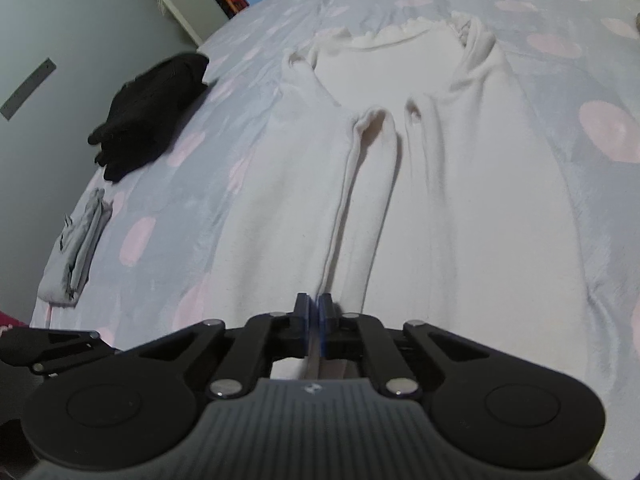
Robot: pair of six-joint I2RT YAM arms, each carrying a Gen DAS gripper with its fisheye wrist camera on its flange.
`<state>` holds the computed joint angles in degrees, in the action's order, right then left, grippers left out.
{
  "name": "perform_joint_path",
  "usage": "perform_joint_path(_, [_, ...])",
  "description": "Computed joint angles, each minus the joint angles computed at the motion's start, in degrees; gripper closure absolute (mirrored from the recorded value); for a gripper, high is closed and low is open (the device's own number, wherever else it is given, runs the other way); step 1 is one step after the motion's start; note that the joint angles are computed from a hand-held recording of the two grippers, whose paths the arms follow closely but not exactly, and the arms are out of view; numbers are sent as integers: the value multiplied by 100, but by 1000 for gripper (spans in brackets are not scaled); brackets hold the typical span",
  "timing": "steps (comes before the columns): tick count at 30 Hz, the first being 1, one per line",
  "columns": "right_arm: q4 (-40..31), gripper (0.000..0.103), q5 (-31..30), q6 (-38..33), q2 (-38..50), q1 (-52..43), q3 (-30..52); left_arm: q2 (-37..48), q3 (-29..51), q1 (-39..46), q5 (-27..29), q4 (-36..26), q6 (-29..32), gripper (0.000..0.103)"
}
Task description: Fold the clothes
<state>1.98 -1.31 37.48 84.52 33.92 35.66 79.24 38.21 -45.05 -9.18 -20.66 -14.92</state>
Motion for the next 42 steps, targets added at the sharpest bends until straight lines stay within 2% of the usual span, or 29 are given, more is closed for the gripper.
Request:
perform_joint_path(5, [-261, 98, 569, 203, -222, 139, -75, 189, 153, 225, 280, -140, -118, 78])
perform_joint_path(16, [-120, 97, 212, 229, -126, -75, -238, 422, 319, 365, 417, -264, 26, 80])
perform_joint_path(18, [-175, 93, 273, 224, -277, -29, -295, 383, 289, 374, 422, -250, 13, 80])
perform_joint_path(23, [-371, 92, 455, 188, -904, 37, -547, 270, 192, 306, 313, -172, -3, 78])
perform_joint_path(26, [-574, 85, 485, 125, -1471, -7, -790, 109, 96, 243, 207, -147, -98, 77])
perform_joint_path(27, [-664, 79, 471, 102, -1676, -36, -875, 36, 55, 224, 188, -138, -143, 77])
perform_joint_path(28, [-785, 78, 464, 68, -1870, -59, -951, -38, 11, 214, 205, -126, -174, 77])
perform_joint_path(34, [-1861, 78, 572, -301, -3092, -171, -1289, -476, -306, 231, 596, -19, -450, 77])
perform_joint_path(35, [-2086, 77, 495, -388, -3286, -240, -1328, -543, -360, 248, 705, -10, -500, 77])
perform_joint_path(38, [-2783, 66, 144, -658, -3780, -534, -1429, -691, -500, 327, 1076, -34, -635, 72])
perform_joint_path(42, [-3556, 65, -599, -690, -4538, -1056, -1694, -841, -702, 481, 1672, -119, -826, 66])
